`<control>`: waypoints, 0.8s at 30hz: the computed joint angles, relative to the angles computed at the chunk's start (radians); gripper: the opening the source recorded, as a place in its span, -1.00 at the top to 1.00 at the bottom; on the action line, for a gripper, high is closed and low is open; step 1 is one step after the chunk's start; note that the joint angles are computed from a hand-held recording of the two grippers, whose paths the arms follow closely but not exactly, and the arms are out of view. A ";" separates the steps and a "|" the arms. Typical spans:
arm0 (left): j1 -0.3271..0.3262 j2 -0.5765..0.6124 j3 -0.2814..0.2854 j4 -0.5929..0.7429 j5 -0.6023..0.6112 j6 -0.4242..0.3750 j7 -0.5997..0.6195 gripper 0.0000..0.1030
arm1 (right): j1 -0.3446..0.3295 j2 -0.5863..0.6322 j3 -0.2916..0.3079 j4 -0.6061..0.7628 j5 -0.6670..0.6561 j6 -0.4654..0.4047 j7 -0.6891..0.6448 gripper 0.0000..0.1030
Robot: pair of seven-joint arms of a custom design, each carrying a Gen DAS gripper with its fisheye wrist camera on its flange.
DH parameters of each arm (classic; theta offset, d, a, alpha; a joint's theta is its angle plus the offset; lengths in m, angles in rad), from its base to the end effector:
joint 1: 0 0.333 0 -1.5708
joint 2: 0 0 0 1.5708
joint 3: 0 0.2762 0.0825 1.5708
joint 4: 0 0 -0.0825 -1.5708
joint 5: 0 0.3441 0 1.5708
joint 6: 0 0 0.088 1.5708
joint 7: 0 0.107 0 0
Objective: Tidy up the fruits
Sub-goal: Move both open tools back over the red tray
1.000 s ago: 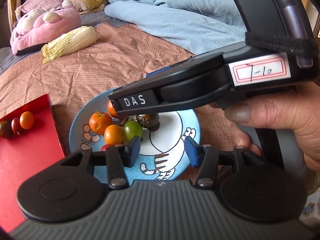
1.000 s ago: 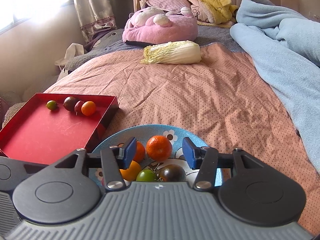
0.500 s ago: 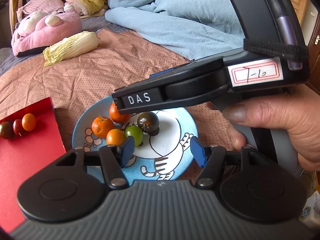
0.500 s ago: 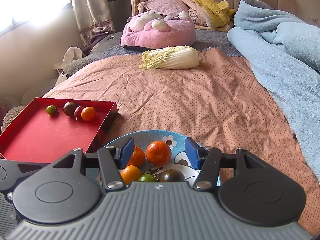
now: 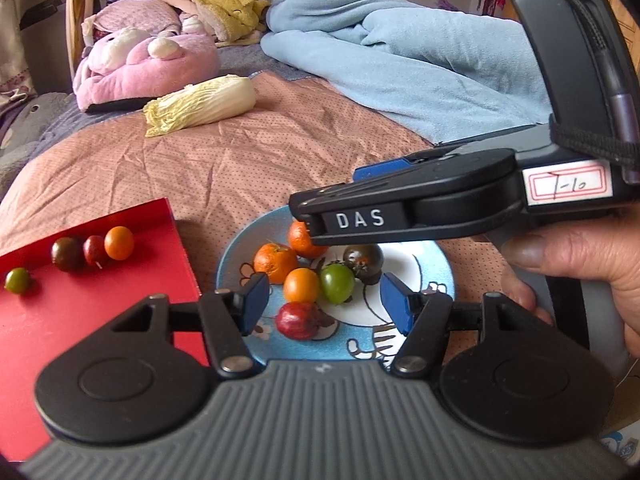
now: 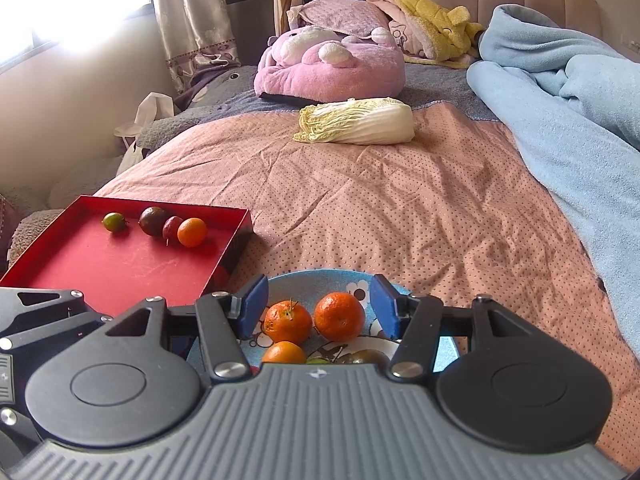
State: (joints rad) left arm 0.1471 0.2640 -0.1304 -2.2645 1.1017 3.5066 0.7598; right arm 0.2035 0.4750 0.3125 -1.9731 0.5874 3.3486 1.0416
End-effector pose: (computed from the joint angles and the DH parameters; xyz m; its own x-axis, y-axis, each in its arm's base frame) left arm 0.5033 -0.0971 0.3241 -0.3816 -0.9221 0.0645 -0.6283 0.2076 -0.7498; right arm 0.5657 0.2300 0.3236 0.3537 -0.9294 -0.1054 -0.6282 -0.1526 -0.7629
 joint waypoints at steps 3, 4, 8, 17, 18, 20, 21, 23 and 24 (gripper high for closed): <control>-0.032 -0.013 0.036 -0.022 -0.068 -0.011 0.051 -0.24 | 0.011 0.005 -0.009 0.010 0.000 -0.005 0.002 -0.21; -0.042 -0.017 0.048 -0.030 -0.097 -0.014 0.072 -0.24 | 0.013 0.005 -0.011 0.012 0.001 -0.006 0.002 -0.21; -0.060 -0.032 0.073 -0.058 -0.193 -0.018 0.129 -0.24 | 0.035 0.012 -0.028 0.027 0.008 -0.019 0.006 -0.21; -0.147 -0.063 0.173 -0.109 -0.496 -0.015 0.353 -0.24 | 0.066 0.023 -0.040 0.054 0.014 -0.041 -0.016 -0.21; -0.132 -0.064 0.165 -0.108 -0.504 -0.017 0.354 -0.24 | 0.063 0.025 -0.034 0.059 0.014 -0.043 -0.020 -0.21; -0.115 -0.066 0.159 -0.106 -0.522 -0.024 0.363 -0.24 | 0.054 0.032 -0.016 0.069 0.014 -0.045 -0.030 -0.21; -0.110 -0.067 0.159 -0.105 -0.530 -0.029 0.369 -0.23 | 0.052 0.035 -0.010 0.074 0.014 -0.047 -0.034 -0.21; -0.071 -0.069 0.137 -0.098 -0.515 -0.042 0.349 -0.23 | 0.047 0.043 0.005 0.086 0.015 -0.052 -0.044 -0.21; -0.027 -0.067 0.107 -0.087 -0.478 -0.051 0.315 -0.24 | 0.048 0.046 0.010 0.092 0.015 -0.055 -0.049 -0.21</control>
State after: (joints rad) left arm 0.1202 0.1974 -0.0232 -2.3516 0.6234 3.4556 1.0744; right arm 0.2514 0.5210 0.3221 -1.8815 0.6025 3.2933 0.9929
